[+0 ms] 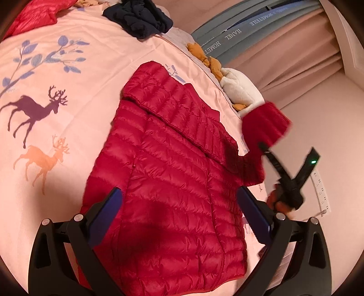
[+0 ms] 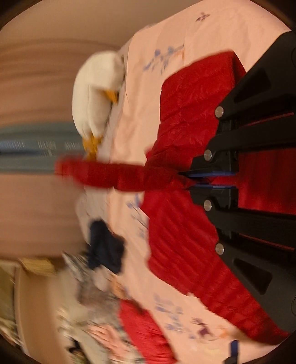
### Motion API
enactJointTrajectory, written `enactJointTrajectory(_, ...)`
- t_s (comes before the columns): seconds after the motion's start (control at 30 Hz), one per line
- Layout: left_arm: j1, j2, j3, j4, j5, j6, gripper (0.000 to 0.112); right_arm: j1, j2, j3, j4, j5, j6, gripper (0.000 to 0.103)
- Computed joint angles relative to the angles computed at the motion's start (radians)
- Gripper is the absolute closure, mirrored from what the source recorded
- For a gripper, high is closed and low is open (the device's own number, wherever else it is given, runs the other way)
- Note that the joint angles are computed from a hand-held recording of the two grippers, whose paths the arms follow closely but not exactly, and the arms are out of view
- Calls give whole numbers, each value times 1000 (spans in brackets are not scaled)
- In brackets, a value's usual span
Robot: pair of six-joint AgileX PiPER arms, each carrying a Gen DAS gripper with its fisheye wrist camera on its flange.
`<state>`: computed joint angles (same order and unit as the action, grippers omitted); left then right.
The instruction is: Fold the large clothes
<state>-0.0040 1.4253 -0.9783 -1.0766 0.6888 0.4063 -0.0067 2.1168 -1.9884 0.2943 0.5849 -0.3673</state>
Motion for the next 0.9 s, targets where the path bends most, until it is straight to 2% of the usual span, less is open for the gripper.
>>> enactJointTrajectory(0.03, 7, 11, -3, -23, 10, 20, 12, 22, 24, -16, -8, -3, 11, 97)
enactJointTrajectory(0.1, 13, 37, -18, -49, 26, 45, 12, 61, 71, -62, -76, 49, 56, 95)
enactJointTrajectory(0.2, 20, 107, -65, -115, 74, 91, 12, 101, 96, -54, -114, 72, 81, 93)
enactJointTrajectory(0.27, 20, 161, -107, -149, 110, 102, 12, 114, 127, -105, -149, 122, 109, 80)
enactJointTrajectory(0.33, 18, 208, -144, -174, 140, 107, 12, 111, 106, -71, -138, 118, 90, 50)
enactJointTrajectory(0.37, 17, 244, -172, -193, 166, 104, 12, 105, 84, -36, -123, 98, 73, 43)
enactJointTrajectory(0.43, 21, 286, -208, -220, 205, 103, 12, 76, -5, 110, -37, 26, -26, 42)
enactJointTrajectory(0.57, 2, 369, -309, -223, 225, 55, 12, 0, -151, 326, 179, -31, -194, 38)
enactJointTrajectory(0.7, -35, 466, -440, -206, 224, -13, 12, -106, -280, 534, 486, -40, -415, 37)
enactJointTrajectory(0.83, -71, 545, -539, -190, 184, -79, 12, -184, -368, 677, 712, -23, -583, 36)
enactJointTrajectory(0.9, -93, 585, -587, -170, 147, -129, 12, -214, -394, 720, 778, -12, -634, 36)
